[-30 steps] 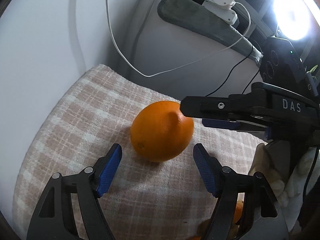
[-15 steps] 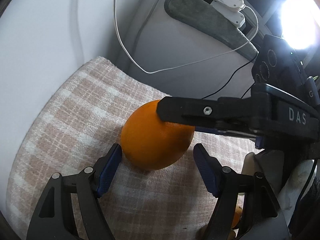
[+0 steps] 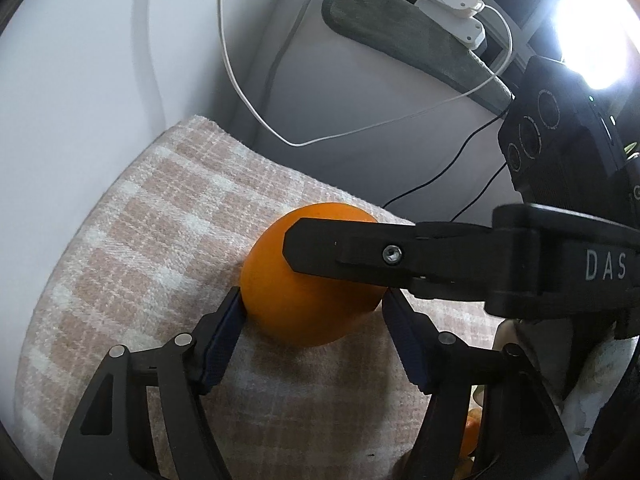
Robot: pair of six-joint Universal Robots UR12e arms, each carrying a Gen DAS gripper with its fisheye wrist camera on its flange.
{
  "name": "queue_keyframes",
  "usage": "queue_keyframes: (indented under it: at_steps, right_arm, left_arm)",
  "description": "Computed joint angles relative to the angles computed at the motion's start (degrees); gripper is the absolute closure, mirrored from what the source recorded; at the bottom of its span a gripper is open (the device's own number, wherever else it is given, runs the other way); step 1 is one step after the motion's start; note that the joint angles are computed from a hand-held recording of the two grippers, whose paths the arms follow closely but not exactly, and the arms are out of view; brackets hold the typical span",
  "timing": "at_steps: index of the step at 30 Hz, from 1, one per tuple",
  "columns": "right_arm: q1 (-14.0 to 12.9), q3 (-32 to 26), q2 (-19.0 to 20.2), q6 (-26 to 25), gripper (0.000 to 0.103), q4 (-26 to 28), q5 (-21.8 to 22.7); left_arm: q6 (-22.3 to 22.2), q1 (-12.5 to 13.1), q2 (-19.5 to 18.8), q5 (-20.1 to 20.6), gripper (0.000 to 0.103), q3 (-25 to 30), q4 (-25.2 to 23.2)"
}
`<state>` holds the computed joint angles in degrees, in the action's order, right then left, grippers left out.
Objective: Organize fruits
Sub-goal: 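Close the right tool's fingers on the second orange and lift it, then carry the second orange in the right tool to the plate and release it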
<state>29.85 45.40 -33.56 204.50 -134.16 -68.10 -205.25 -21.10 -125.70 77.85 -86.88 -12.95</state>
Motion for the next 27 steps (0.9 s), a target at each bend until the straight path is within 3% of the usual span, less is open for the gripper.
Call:
queue_keyframes:
  at_steps: [27]
  right_arm:
    - [0.8, 15.5, -11.1, 1.2, 0.031, -11.8, -1.0]
  left_arm:
    - [1.9, -4.9, 6.0, 8.6, 0.034, -4.4, 4.7]
